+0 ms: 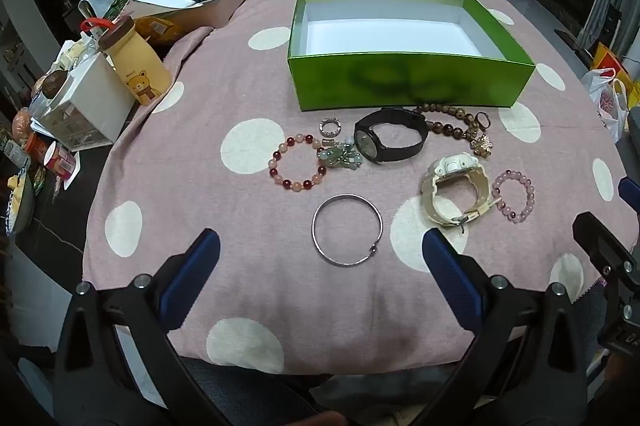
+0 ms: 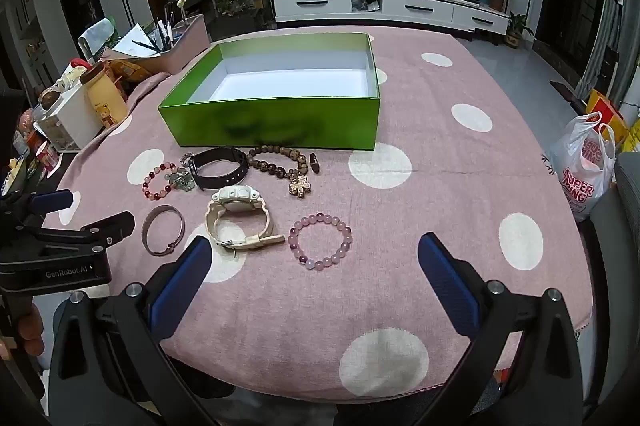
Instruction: Organize jewelry
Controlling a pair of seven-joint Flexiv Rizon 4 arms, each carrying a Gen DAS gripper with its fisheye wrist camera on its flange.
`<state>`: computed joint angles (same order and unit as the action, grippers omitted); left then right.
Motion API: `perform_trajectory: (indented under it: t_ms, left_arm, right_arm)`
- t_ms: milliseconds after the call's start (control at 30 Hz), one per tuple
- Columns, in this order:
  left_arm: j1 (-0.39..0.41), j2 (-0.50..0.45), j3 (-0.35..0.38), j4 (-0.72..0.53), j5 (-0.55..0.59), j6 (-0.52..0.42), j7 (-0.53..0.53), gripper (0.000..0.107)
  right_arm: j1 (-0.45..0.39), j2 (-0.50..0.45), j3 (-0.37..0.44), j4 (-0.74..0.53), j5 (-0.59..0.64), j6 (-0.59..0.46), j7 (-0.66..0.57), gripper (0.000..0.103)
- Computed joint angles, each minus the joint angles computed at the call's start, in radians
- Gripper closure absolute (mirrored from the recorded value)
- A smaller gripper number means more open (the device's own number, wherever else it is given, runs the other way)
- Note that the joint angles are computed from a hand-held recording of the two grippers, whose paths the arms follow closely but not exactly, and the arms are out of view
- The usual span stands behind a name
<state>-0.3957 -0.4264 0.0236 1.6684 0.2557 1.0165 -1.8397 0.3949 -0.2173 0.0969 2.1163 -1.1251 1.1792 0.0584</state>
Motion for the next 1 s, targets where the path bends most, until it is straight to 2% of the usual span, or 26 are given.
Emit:
perform_trajectory:
  t_ms: [467,533,1000]
  left_arm:
    - [-0.002,0.005,0.002,-0.007,0.007,0.008,-0.020,0.006]
    - [0.009,0.012,-0.004,0.020,-0.001,0.045,-0.011,0.006]
    - [0.018,0.016,-0.002,0.039,-0.041,0.068,-0.010,0.006]
  right_arm:
    - [0.003,0.000,0.004,-0.005,0.003,-0.011,0.001,0.001]
    - [0.004,-0.001,0.004,-0.006,0.006,-0.010,-0.001,0.001]
    - [-0.002,-0.006,-0.008,0.000,-0.043,0.028,0.042,0.001]
